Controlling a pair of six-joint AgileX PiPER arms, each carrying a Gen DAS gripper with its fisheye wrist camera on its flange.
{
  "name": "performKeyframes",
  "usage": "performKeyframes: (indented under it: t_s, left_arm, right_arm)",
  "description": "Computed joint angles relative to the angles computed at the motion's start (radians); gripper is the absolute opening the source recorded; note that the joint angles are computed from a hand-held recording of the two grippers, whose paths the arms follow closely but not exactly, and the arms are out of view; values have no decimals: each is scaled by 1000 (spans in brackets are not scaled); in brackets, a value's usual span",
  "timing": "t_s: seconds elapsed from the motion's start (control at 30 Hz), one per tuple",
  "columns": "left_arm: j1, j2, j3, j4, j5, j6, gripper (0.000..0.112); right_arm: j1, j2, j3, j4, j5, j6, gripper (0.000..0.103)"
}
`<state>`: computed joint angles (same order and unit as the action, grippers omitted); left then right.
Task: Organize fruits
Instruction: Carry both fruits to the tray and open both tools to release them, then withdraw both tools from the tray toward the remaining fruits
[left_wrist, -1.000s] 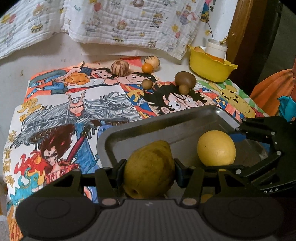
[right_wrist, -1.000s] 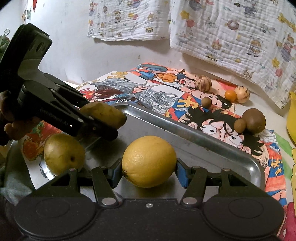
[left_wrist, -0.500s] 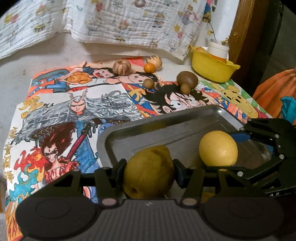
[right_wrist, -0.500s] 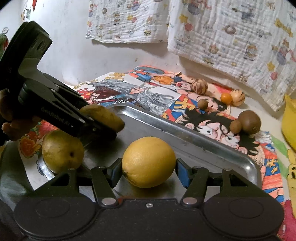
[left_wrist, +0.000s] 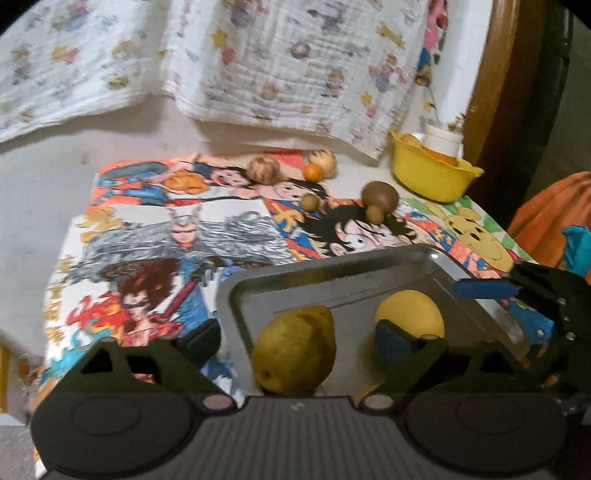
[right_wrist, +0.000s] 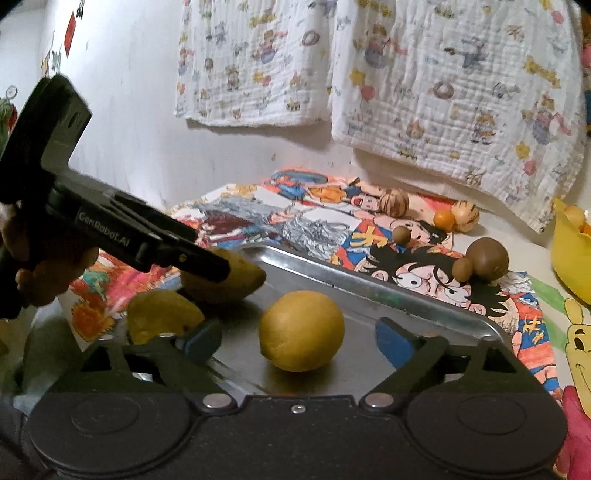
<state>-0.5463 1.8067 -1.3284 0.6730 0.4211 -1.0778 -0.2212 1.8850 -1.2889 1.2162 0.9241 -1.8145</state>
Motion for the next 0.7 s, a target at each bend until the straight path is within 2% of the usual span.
performKeyframes:
  t_s: [0.13, 0.4, 0.53, 0.7]
  left_arm:
    - [-51, -47, 58, 176, 55, -205, 102]
    - [-180, -126, 163, 337, 167, -350, 102]
    - [-260, -144, 201, 383, 227, -371, 102]
    - [-325, -143, 215, 361, 289, -311, 102]
  right_arm:
    - [-33, -43, 63, 42, 23, -43, 101]
    - [-102, -127, 180, 67, 67, -133, 102]
    - [-132, -160, 228, 52, 71, -171, 102]
    - [-163, -190, 270, 12, 41, -193, 102]
